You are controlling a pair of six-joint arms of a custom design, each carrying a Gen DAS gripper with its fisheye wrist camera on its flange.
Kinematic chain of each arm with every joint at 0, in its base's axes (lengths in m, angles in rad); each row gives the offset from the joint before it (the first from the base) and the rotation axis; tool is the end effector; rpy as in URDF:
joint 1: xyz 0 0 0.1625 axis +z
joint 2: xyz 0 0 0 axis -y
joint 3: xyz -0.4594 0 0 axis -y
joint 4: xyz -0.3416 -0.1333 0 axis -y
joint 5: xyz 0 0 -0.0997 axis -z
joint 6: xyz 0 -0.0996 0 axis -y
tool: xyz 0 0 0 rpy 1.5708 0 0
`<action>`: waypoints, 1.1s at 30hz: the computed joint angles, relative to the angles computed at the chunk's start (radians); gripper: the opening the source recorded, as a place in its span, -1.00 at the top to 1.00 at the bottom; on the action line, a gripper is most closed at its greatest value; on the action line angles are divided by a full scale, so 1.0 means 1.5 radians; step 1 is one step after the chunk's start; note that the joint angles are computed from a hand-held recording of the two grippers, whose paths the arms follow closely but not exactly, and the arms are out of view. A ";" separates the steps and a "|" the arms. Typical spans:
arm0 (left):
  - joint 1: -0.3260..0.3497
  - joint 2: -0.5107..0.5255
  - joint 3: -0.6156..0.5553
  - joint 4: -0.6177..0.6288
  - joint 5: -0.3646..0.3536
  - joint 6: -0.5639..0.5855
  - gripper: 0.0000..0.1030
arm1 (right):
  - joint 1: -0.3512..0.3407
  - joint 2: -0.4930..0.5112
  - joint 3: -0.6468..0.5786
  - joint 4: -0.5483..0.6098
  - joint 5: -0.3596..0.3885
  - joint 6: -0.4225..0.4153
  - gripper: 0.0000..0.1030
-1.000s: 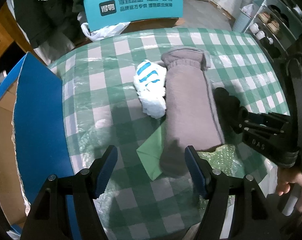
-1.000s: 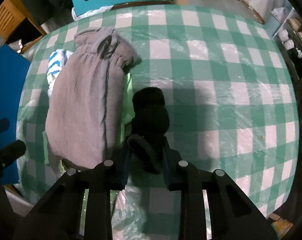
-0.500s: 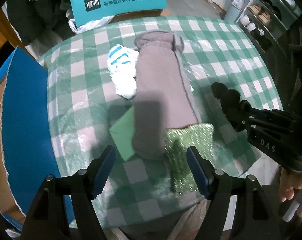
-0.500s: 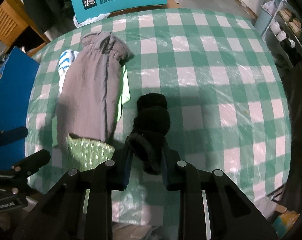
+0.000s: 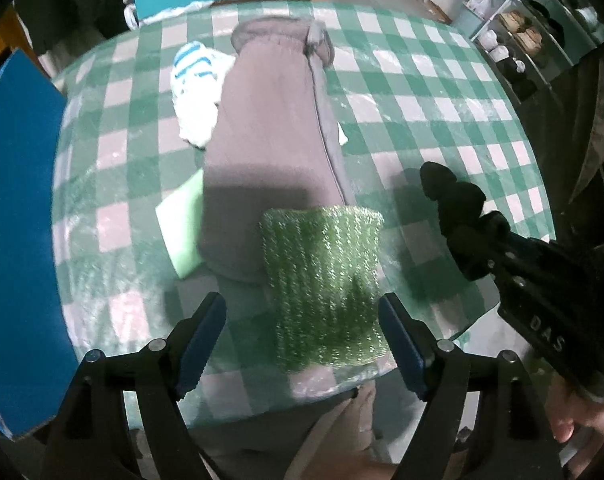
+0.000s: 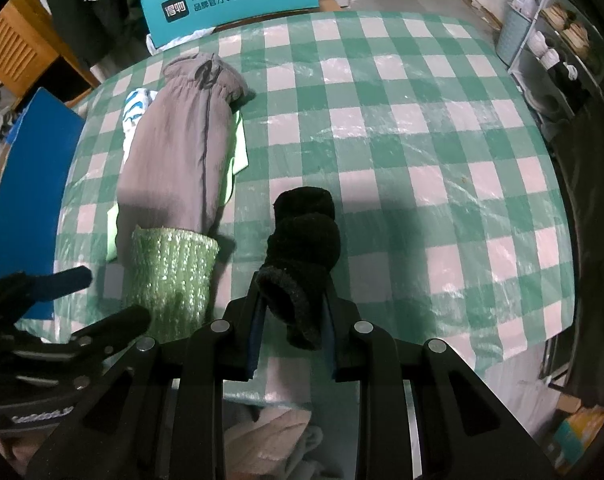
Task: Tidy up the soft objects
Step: 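Close left tool on green glittery knit item while right tool holds black sock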
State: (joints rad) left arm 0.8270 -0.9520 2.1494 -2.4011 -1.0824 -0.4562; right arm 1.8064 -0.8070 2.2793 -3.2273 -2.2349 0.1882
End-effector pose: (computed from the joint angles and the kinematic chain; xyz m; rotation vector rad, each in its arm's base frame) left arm -0.1739 -0.4550 0.1008 0.4798 2.4943 0.0318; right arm 0.1782 -0.4341 0.0955 -0.0203 -2.5012 0.4071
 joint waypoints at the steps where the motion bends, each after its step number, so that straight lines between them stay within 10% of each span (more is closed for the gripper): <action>1: 0.001 0.003 0.000 0.000 -0.004 -0.004 -0.55 | 0.000 -0.001 0.004 -0.002 0.000 0.000 0.55; 19: 0.007 0.055 -0.005 0.024 -0.034 -0.005 -0.50 | -0.009 -0.003 0.015 -0.011 0.003 -0.002 0.55; 33: -0.007 0.045 0.013 0.004 -0.050 0.038 0.59 | -0.004 -0.001 0.009 -0.006 0.000 0.001 0.55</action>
State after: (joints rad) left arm 0.8167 -0.8851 2.1687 -2.3948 -1.1576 -0.3990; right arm 1.8007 -0.8085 2.2925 -3.2358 -2.2354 0.1902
